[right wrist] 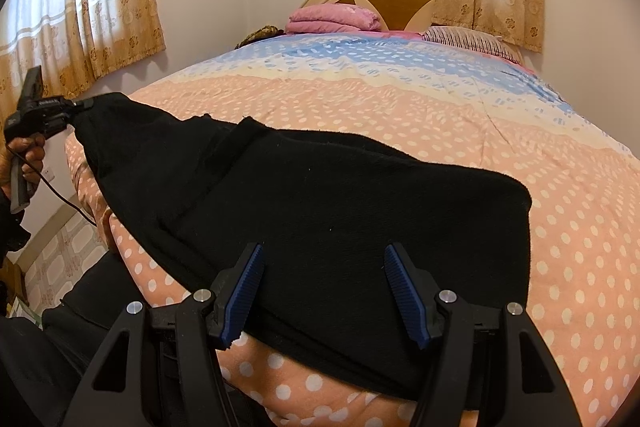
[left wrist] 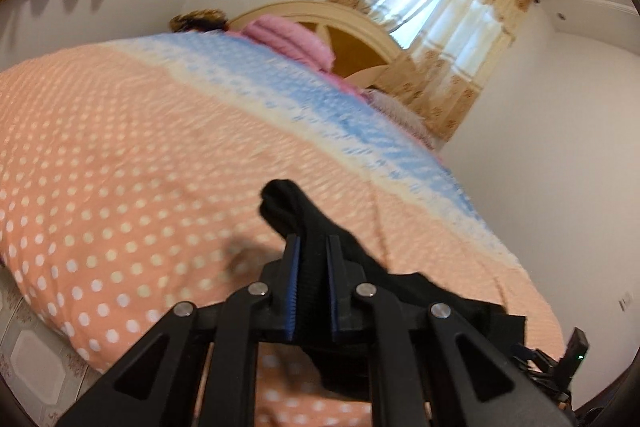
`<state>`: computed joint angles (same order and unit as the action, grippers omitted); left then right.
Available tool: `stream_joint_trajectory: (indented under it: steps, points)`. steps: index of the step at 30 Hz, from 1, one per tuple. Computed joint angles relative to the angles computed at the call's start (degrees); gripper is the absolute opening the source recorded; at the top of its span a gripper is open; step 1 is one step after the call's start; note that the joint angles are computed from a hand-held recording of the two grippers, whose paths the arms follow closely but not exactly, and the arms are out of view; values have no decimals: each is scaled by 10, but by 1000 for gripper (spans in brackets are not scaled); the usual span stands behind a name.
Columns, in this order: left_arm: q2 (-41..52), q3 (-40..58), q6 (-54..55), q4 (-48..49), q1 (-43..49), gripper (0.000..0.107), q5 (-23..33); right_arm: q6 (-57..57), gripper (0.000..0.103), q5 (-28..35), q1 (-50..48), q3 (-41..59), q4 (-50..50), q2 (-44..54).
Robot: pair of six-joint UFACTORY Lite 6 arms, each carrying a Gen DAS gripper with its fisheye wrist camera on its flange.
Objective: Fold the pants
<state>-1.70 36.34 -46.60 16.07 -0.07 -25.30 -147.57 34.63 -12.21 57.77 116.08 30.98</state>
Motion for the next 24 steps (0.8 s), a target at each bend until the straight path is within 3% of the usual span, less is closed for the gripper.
stream_joint_trajectory:
  steps: [15, 24]
  points:
    - [8, 122, 111, -100, -148, 12, 22, 62, 64, 13, -24, 12, -46, -9]
    - [95, 276, 102, -51, -236, 12, 68, 156, 64, 23, -70, 29, -106, -27]
